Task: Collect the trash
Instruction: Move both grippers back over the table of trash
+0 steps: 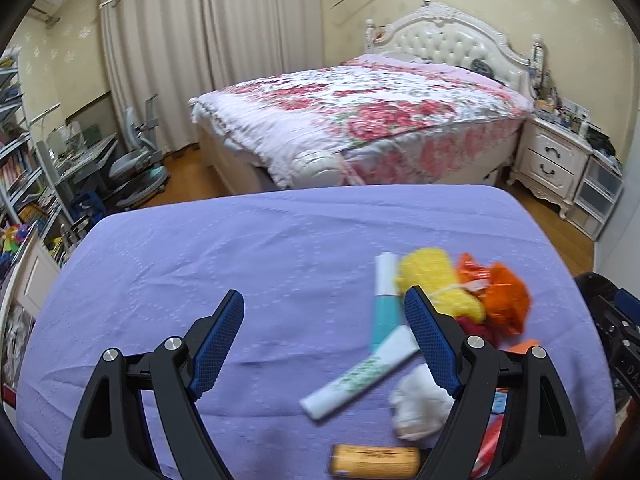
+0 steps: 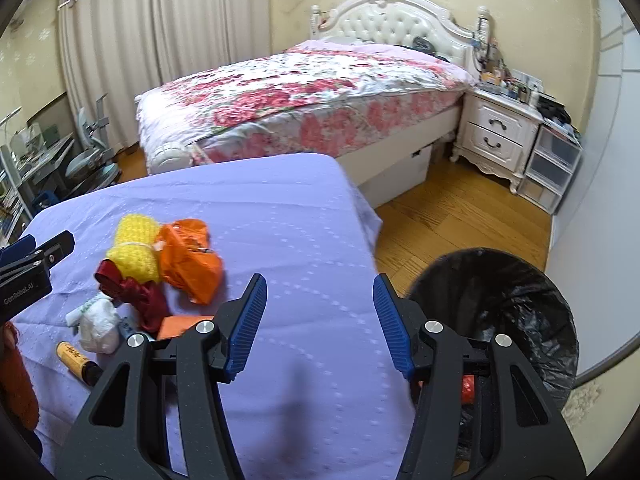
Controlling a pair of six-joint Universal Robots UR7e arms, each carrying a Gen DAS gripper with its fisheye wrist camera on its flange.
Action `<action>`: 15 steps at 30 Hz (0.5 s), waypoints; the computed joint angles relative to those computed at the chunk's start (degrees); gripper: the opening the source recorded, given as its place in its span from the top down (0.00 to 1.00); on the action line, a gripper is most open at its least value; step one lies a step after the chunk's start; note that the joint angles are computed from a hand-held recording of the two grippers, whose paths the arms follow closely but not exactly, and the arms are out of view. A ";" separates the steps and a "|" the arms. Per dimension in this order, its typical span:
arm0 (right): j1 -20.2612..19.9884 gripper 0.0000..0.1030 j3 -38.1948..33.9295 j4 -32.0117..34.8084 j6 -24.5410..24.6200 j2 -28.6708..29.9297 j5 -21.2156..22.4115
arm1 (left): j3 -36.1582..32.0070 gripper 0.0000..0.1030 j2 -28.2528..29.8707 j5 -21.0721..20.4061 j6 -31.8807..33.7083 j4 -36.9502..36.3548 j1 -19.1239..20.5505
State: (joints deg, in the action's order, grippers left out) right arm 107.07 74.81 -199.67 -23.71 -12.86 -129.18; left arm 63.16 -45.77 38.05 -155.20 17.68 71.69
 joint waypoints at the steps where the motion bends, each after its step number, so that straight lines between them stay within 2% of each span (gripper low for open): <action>1: 0.27 0.47 -0.88 0.80 -0.23 0.51 0.25 | 0.04 0.22 -0.35 -0.25 0.05 -0.07 0.42; 7: 1.54 0.47 -5.88 5.63 -0.87 3.40 1.56 | -0.32 0.22 -1.44 -1.76 -0.03 0.11 2.42; 15: 2.39 0.47 -12.80 12.68 -1.08 7.33 2.83 | -0.25 0.22 -2.60 -1.60 -1.10 1.43 4.18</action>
